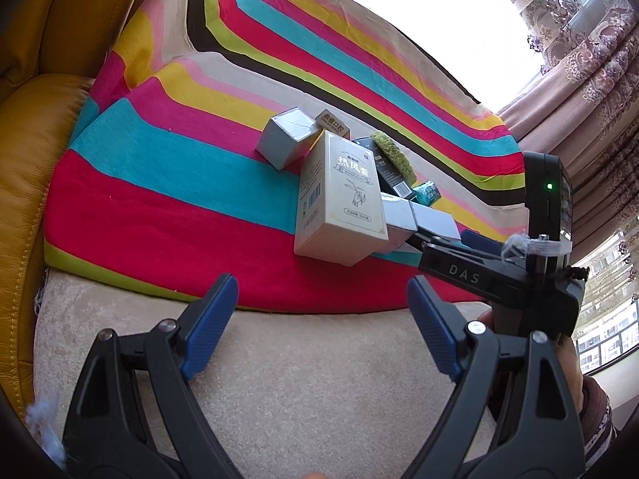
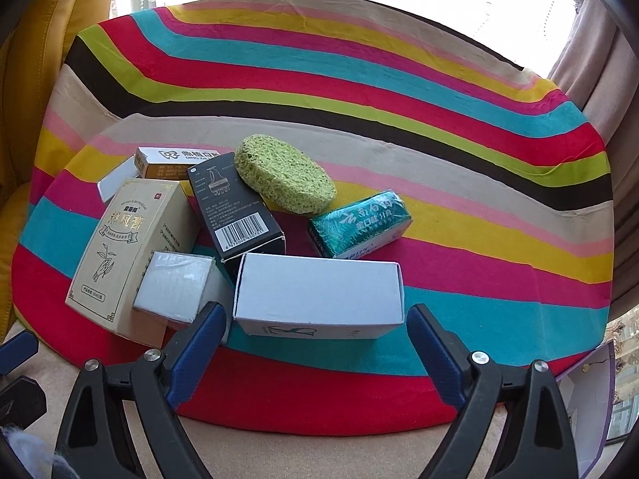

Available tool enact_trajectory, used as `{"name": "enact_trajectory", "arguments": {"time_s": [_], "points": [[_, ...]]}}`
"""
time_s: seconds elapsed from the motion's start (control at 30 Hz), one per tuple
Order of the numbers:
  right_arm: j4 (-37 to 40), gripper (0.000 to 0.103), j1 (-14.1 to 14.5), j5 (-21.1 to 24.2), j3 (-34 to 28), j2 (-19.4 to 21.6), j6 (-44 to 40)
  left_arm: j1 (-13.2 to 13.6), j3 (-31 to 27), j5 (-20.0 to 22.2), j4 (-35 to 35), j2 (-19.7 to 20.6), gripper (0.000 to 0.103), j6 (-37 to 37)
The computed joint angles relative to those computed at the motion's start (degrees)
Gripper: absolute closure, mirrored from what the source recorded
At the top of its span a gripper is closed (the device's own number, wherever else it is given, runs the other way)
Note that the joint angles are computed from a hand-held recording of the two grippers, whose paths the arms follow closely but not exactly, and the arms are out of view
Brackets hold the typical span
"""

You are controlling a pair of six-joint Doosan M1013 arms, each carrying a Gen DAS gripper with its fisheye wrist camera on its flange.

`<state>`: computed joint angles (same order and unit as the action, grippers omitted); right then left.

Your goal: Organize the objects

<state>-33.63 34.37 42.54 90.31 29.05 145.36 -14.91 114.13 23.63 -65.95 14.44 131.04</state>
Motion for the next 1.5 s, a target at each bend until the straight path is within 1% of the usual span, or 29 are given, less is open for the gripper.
{"name": "enact_trajectory", "arguments": {"time_s": [0.07,0.2,0.37,0.4,0.47,0.63,0.73,0.87,0.9,0.93,1.03,1.13,1.2,1.27,1.33,1.4,1.43,1.5], "points": [[-0.11,0.008,0.02,0.07,-0.21,0.15,-0.27,-0.1,0.01,-0.26,0.06,0.01,0.015,0.08],[0.43,0.008,-0.25,0.42,-0.72,0.78,-0.84,-0.62,-0.32,-0.84,3.41,0.15,0.015,-3.03],[-0.51,0.008,-0.24,0.72,-1.13,1.21,-0.47,-0.76,-0.45,-1.0,4.08,0.23,0.015,-3.78],[-0.93,0.009,-0.17,0.76,-1.12,1.28,-0.08,-0.78,-0.51,-1.01,4.46,0.26,0.015,-4.13],[-0.91,0.015,-0.22,0.85,-1.04,1.37,0.32,-0.76,-0.59,-0.91,4.73,0.3,0.015,-4.52],[-2.65,0.016,-0.35,-0.32,-0.04,0.87,2.89,-0.15,-2.07,0.26,7.56,1.02,0.015,-9.01],[-3.9,0.016,-0.48,-1.34,0.76,0.44,4.85,-0.06,-3.35,-0.27,11.62,1.45,0.015,-13.43],[-6.82,0.016,-0.29,-2.17,1.87,-0.23,8.79,0.32,-4.95,-1.28,19.47,1.86,0.022,-20.55],[-7.62,0.016,-0.24,-2.35,2.13,-0.37,9.68,0.12,-5.53,-1.71,24.17,2.01,0.022,-24.61],[-8.48,0.016,-0.1,-2.47,2.35,-0.53,10.61,-0.04,-6.4,-1.19,28.98,2.47,0.022,-28.18],[-11.41,0.016,0.3,-2.84,3.1,-1.09,13.94,-0.36,-10.02,2.17,40.44,5.06,0.025,-36.54],[-14.53,0.016,0.57,-3.03,3.86,-1.61,17.94,-1.01,-13.87,5.71,46.78,7.86,0.029,-38.61],[-15.09,0.016,0.37,-3.55,4.32,-1.93,19.33,-1.17,-15.91,7.29,46.31,9.37,0.03,-35.49],[-15.12,0.016,0.14,-4.31,4.83,-2.28,20.43,-1.56,-17.59,7.94,48.59,10.42,0.031,-35.66],[-15.88,0.016,-0.06,-5.15,5.46,-2.61,22.17,-1.97,-18.67,7.85,49.59,11.24,0.031,-33.83],[-15.52,0.016,-0.22,-5.57,5.58,-2.59,22.59,-2.34,-19.45,7.58,51.15,11.96,0.033,-34.0],[-15.08,0.016,-0.33,-5.81,5.58,-2.55,22.36,-2.36,-19.74,7.58,50.71,12.29,0.035,-33.22],[-15.1,0.016,-0.38,-6.0,5.67,-2.53,22.61,-2.58,-20.39,7.9,51.46,12.94,0.045,-33.47]]}}
